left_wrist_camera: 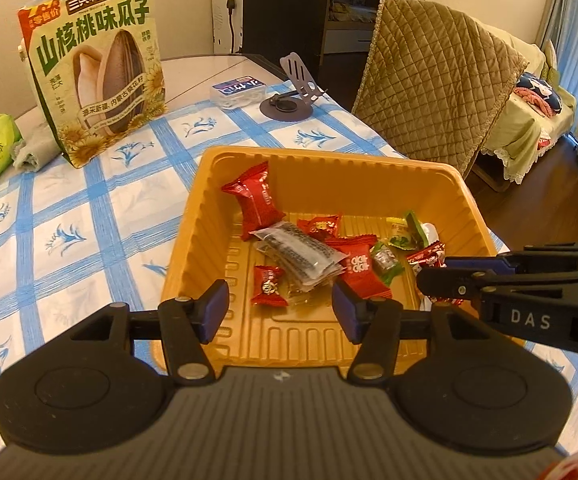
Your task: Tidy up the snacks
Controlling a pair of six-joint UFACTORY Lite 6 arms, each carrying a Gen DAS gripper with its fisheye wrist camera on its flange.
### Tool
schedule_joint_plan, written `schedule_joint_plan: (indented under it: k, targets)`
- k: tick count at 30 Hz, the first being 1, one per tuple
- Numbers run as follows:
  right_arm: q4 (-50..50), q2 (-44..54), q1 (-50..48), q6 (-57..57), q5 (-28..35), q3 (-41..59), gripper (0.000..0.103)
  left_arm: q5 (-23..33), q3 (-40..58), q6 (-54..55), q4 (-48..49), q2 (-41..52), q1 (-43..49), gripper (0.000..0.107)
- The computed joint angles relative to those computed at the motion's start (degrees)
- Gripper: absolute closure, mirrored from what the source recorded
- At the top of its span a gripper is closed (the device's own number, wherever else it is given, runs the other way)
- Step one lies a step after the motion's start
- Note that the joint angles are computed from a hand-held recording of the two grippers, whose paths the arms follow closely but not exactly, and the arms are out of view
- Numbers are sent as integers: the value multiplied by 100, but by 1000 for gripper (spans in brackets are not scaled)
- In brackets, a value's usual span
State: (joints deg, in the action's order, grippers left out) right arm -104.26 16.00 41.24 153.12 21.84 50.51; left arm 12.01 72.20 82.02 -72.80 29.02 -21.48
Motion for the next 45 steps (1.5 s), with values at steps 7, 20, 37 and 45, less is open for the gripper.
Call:
schedule_joint_plan:
  k: [7,20,37,45]
  targets:
    - [643,252,86,-641,132,316,82,127,-183,682,-521,-133,158,49]
    - [1647,-269,735,-873,1121,-49,37,461,-1055,2032,-1621,-925,425,40]
    - [3643,-1367,3584,-1025,3046,-369,6,920,-4098,-574,959,-4963,1497,37]
    - [4445,-1313,4847,-1067,3487,-81,6,2431,-5516,-3811,3806,-8331,2180,33]
